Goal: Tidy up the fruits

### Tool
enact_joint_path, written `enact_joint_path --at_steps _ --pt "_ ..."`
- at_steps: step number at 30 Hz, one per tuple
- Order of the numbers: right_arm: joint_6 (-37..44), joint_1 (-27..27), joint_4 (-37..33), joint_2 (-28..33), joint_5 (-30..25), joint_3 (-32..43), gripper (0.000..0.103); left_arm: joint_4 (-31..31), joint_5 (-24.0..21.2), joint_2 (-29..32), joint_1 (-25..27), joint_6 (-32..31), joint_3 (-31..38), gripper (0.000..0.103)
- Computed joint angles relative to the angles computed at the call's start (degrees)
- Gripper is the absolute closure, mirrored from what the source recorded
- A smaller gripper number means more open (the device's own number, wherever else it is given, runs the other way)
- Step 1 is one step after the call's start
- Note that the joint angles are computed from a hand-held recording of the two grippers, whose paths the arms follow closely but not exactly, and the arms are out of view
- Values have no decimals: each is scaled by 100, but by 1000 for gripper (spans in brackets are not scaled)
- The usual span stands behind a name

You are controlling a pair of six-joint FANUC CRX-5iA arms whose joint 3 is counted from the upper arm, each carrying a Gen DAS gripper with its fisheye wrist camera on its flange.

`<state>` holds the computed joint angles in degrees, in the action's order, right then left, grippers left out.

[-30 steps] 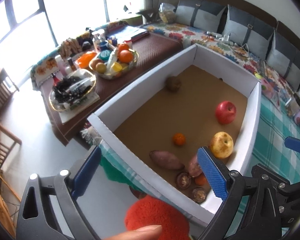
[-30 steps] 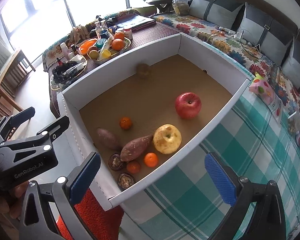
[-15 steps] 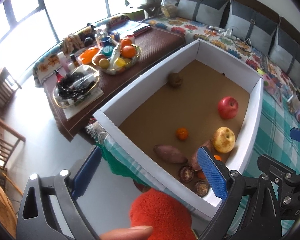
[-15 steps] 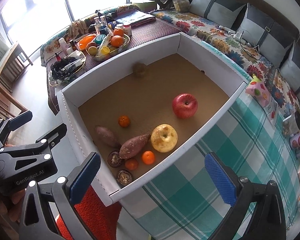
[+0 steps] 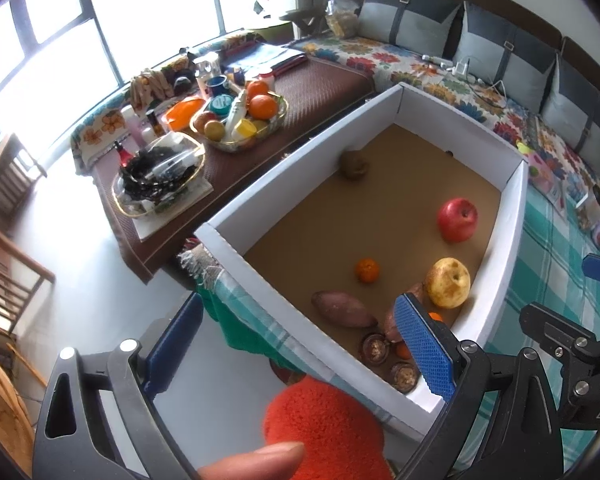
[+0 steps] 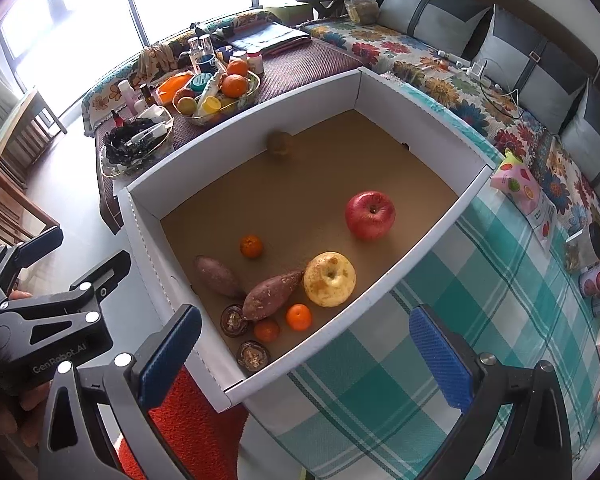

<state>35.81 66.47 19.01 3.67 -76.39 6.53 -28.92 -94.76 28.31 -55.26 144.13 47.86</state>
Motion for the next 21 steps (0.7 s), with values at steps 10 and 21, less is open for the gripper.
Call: enact_joint_path --at_steps 10,21 --pt "-17 5 61 58 -56 29 0 -10 -98 22 -7 65 37 5" --pt "-29 16 143 94 -81 14 0 159 45 -24 83 157 -122 6"
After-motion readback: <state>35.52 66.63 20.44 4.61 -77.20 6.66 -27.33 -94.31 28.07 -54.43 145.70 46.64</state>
